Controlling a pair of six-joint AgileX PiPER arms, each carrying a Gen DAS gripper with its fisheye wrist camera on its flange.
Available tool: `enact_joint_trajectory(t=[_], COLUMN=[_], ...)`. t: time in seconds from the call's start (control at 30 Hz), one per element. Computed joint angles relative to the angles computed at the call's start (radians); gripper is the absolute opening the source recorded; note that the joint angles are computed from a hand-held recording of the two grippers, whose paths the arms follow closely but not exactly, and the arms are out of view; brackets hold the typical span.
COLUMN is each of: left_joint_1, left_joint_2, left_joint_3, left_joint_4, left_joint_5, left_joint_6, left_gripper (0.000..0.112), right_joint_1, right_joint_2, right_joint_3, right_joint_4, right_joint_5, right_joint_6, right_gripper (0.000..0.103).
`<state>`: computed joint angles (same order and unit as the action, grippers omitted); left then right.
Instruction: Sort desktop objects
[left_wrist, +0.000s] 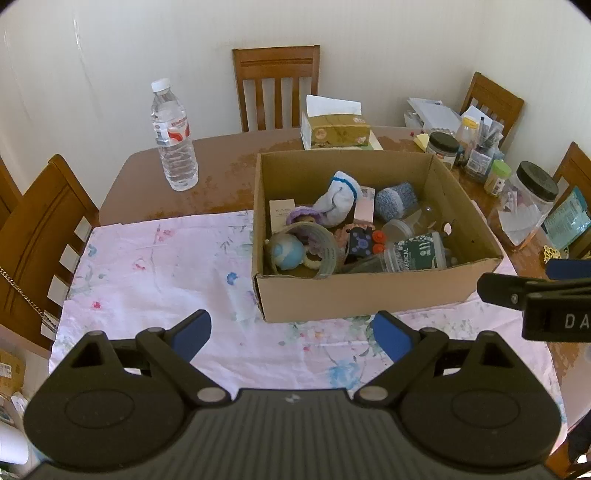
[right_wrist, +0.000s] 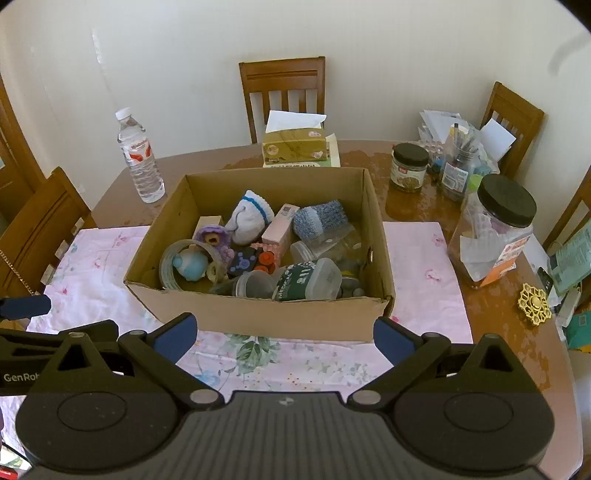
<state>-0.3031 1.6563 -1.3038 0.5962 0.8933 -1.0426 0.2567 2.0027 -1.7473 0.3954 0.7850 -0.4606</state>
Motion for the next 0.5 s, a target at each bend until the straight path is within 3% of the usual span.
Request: enact_joint_trajectory(t=[0.5], left_joint_1=[0.017], left_joint_2=[0.046], left_joint_3=[-0.066], left_joint_4=[-0.066], left_joint_5=[0.028], left_joint_6=[0.058], left_gripper=[0.095], right_joint_1=[-0.011], right_joint_2=[0.044], right_joint_3=[-0.063], right_joint_4=[0.001], right_joint_5=[0.040], right_joint_6=[0.015], right_gripper=[0.103])
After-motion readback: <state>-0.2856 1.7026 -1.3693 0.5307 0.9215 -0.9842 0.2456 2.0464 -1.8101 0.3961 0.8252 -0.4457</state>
